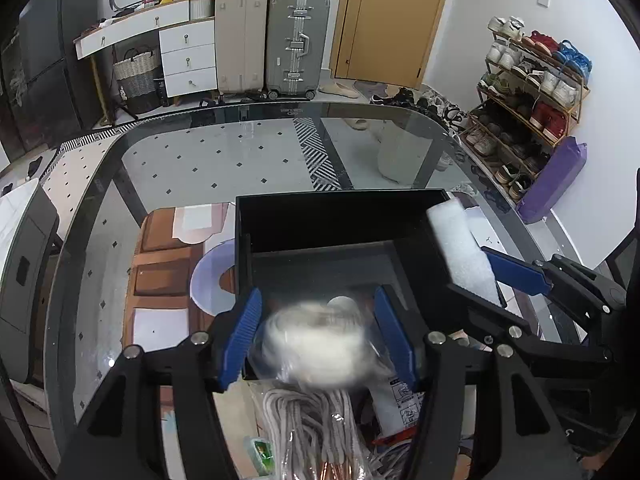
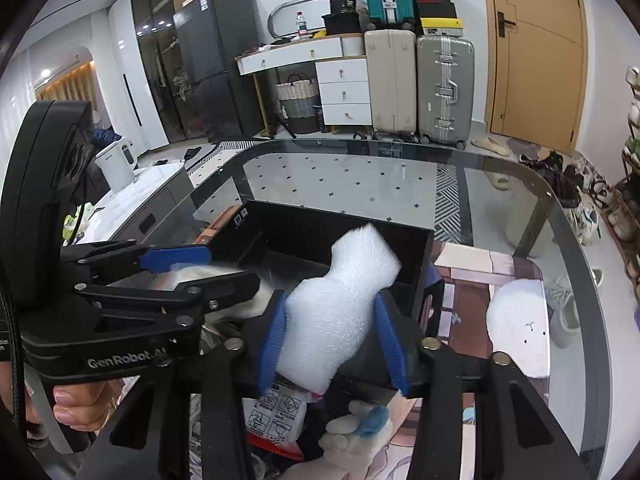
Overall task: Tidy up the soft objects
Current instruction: 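Lower the foam into the black box and open the right tool while the left tool drops its bag in, then grasp the white plush toy with the right tool while the left tool grasps the white rope bag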
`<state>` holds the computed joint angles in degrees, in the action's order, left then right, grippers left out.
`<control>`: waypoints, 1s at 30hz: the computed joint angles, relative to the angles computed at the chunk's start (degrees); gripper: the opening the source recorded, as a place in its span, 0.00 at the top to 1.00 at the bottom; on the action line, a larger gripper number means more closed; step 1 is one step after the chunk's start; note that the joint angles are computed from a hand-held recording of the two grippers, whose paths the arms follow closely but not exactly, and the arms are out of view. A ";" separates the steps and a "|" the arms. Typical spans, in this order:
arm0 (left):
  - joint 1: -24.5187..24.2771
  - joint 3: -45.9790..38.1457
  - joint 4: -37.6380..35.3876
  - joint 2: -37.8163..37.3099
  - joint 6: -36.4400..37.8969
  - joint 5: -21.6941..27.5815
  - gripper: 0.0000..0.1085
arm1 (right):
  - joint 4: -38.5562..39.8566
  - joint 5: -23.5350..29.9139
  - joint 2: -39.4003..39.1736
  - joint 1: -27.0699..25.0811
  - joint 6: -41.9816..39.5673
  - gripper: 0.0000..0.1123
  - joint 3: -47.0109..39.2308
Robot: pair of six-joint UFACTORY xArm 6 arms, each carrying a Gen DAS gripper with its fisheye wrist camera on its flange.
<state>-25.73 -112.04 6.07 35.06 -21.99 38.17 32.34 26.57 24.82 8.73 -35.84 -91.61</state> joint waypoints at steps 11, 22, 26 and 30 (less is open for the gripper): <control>0.08 2.31 0.23 -2.17 -0.69 -2.26 0.30 | 0.44 0.08 -0.59 -0.45 -1.07 0.55 1.24; 0.36 11.98 -0.67 -10.28 0.53 -7.59 0.28 | 1.19 1.39 -6.67 -1.16 -1.04 0.46 5.90; 0.24 14.80 -0.27 -12.41 1.41 -8.80 0.28 | 1.12 1.30 -9.59 -1.32 -0.39 0.42 8.47; 0.17 16.87 0.55 -13.83 0.96 -8.75 0.28 | -3.99 -2.20 -12.41 -1.08 5.58 0.24 12.30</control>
<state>-25.55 -95.17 6.62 21.24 -21.03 29.42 28.35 24.37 12.41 7.65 -30.26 -79.31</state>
